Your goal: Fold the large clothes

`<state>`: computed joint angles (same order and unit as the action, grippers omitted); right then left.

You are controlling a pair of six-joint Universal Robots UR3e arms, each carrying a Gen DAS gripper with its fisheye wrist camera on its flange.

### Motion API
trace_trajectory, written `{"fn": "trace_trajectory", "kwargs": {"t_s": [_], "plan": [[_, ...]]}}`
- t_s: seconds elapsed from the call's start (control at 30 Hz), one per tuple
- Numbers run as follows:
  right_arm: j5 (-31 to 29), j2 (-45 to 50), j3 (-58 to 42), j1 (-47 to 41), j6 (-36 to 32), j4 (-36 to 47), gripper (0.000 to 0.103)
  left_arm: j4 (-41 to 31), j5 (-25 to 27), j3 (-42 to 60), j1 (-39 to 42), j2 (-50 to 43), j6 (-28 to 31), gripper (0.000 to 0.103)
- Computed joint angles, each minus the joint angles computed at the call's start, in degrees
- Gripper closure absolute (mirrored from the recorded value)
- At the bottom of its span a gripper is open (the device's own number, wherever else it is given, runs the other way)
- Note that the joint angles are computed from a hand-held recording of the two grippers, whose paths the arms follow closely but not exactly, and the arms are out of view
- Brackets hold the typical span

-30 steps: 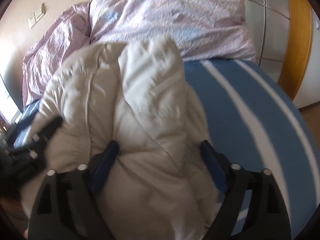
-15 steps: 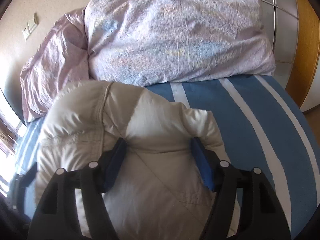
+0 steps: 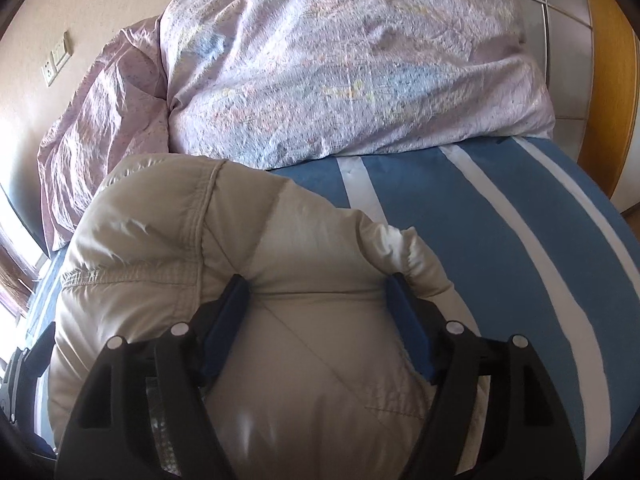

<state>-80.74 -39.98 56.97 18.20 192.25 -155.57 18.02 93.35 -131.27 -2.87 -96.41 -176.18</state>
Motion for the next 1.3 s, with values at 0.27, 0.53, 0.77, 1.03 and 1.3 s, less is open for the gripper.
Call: {"fn": "trace_trajectory", "kwargs": {"t_s": [0.27,0.53,0.77,1.03,1.3], "plan": [[-0.95,0.56,-4.39,0.32,-0.88,6.7,0.031,-2.57,0.18,1.02,-0.01,0.77,-0.27,0.012],[1.5,-12.33,9.09,-2.84,-1.44,10.73,0.008,-20.87,-22.0,-5.78,17.49,20.22,0.53,0.003],[14.6,-21.23,20.26,-11.25,-0.02,13.49,0.004,-46.13,-41.59,-4.39,36.91,33.28,6.43,0.003],[27.81,-21.09,21.17,-17.86,-1.5,21.58,0.003,-68.13,-51.83,2.93,45.17,31.51,15.2,0.003],[34.34,-17.62,18.04,-19.11,-6.52,28.87,0.002,-73.43,-54.71,5.03,45.24,24.66,17.92,0.003]]}}
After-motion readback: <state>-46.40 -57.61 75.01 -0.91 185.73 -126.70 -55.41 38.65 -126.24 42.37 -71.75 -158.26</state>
